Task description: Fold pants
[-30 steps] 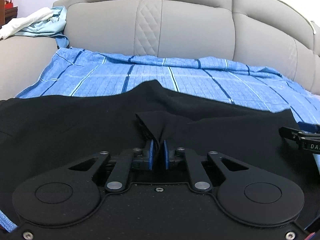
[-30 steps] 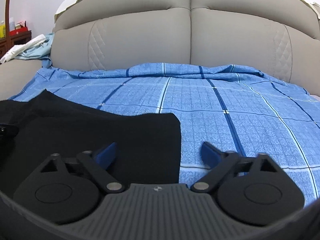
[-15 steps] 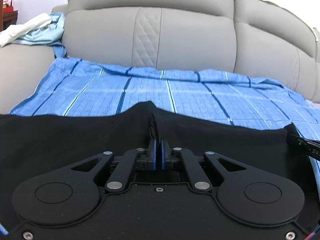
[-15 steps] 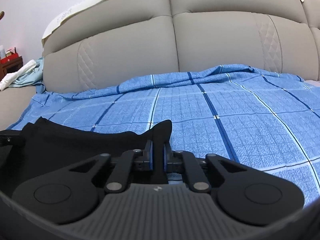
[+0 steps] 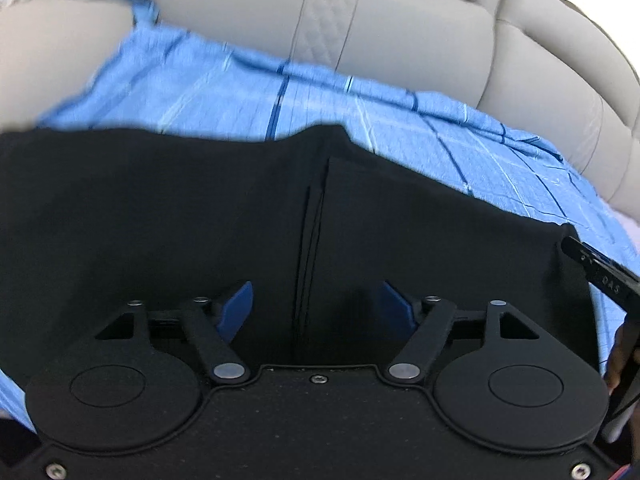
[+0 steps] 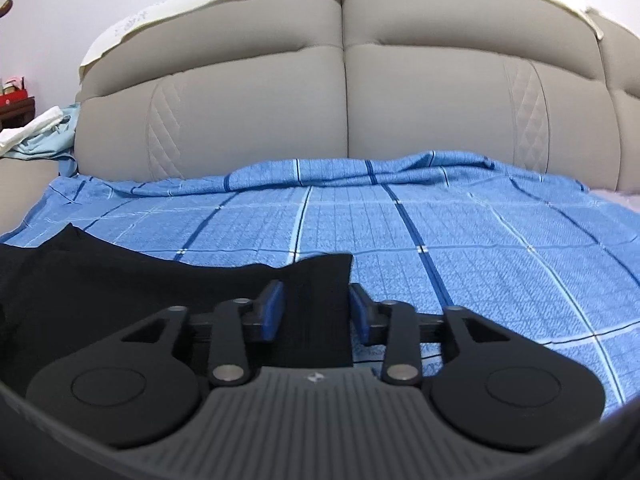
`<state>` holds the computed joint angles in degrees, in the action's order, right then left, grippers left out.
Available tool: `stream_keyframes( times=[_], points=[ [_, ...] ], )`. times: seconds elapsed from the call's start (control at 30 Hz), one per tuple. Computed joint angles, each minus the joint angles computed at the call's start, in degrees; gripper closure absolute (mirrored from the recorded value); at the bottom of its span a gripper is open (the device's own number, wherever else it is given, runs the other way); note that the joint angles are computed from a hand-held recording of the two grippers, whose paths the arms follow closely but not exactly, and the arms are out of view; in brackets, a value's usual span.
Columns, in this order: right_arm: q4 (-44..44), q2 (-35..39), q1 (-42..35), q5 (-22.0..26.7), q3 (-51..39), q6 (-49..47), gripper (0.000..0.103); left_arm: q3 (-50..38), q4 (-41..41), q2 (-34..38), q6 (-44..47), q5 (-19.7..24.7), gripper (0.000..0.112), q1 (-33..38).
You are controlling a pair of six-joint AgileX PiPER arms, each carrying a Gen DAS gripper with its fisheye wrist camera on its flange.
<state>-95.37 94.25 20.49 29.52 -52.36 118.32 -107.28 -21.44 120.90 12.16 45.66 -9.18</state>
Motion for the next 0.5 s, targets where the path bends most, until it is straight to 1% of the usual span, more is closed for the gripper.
stream_keyframes(
  times=[0.03,0.07,0.1,0.13,0.2,0.27,0.37,0.47,0.5],
  points=[
    [-0.48,-0.3,0.48,0.7,0.31,0.21,0.04,-0.17,-0.87,0.44,-0.38,0.23,0.042,0.41],
    [-0.71,-0.59,0.95,1.45,0.59,0.08,0.038,1.26,-1.9,-0.05,0.28,-1.59,0.039,0.57],
    [-0.62,-0.83,1.4,2.2,0.75,-0.49,0.037,1.24,-1.75,-0.04,-0.23,-1.97,0.036,0.56],
    [-0.39,-0.99,1.94,3.0,0.85,-1.2,0.035,0.24,-1.27,0.49,-1.15,-1.38,0.036,0.48],
    [0.54,-1.12,2.72,4.17,0.81,-2.77,0.032,-2.58,-2.77,2.25,-0.53,0.03,0.029,0.75],
    [1.73,-0.88,3.43,5.24,0.48,-4.32,0.029,-6.5,-3.76,4.76,-0.11,1.34,0.025,0.68],
    [2.97,-0.25,3.69,5.4,-0.17,-6.04,0.027,-15.78,0.04,9.61,-3.65,4.3,0.025,-0.94],
    [5.52,0.69,2.4,2.21,-1.54,-9.83,0.024,-26.27,-1.04,15.34,-2.9,8.97,0.033,-1.71],
    [6.91,1.17,1.76,0.92,-2.21,-11.58,0.024,-29.32,-1.55,17.03,-1.94,10.37,0.033,-1.84]
  ],
)
